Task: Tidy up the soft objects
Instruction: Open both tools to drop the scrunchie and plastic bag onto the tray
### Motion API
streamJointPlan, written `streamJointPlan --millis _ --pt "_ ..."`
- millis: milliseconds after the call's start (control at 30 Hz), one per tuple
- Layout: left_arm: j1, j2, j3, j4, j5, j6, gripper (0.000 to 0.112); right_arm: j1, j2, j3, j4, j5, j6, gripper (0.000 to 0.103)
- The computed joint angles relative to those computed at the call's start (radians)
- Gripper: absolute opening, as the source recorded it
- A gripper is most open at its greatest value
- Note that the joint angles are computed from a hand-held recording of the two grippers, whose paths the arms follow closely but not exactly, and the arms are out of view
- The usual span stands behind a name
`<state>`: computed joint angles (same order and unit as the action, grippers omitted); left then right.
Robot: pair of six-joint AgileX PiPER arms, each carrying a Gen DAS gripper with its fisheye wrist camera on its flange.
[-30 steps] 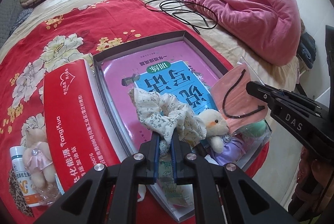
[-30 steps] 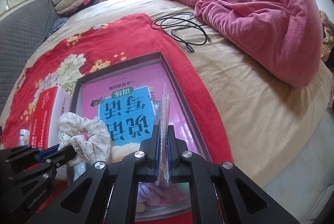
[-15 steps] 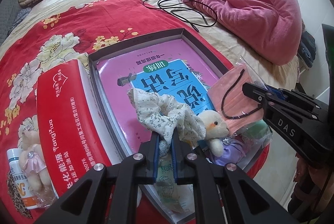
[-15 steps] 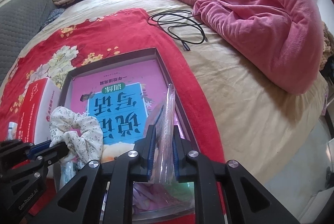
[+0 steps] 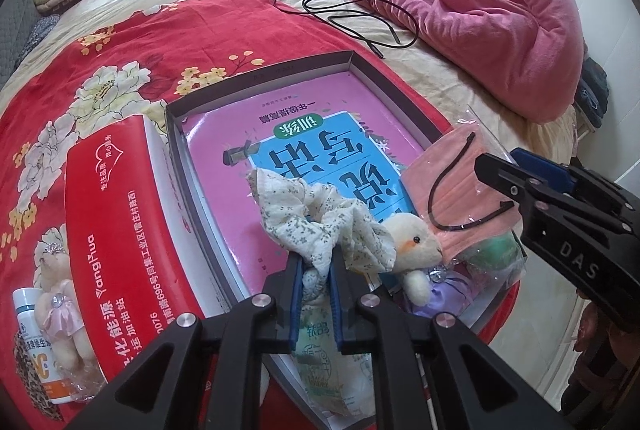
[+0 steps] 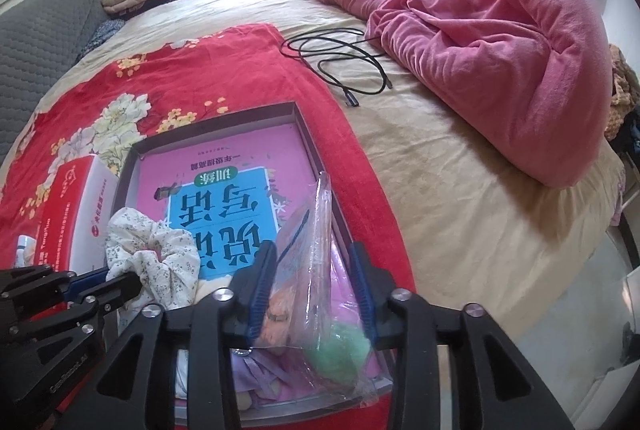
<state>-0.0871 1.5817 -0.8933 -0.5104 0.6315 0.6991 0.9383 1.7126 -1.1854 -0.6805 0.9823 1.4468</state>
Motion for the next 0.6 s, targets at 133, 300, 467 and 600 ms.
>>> streamJointPlan --millis 133,300,467,600 --pt "0.01 0.003 -0.004 -0.019 0.015 0.012 0.017 0.012 -0.011 0.001 -0.009 0.021 0.015 0.05" --pt "0.027 -0.001 -0.009 -0.069 0.04 0.063 0.024 0.029 -0.036 0.014 -0.023 0.046 0.035 0.055" --pt "0.035 -0.006 -0.014 -0.081 0.057 0.069 0.034 0.043 -0.067 0.038 -0.033 0.075 0.065 0.056" --pt "0.049 -0.034 -0.003 -0.107 0.068 0.097 0.052 0.054 -0.082 0.045 -0.037 0.095 0.073 0.057"
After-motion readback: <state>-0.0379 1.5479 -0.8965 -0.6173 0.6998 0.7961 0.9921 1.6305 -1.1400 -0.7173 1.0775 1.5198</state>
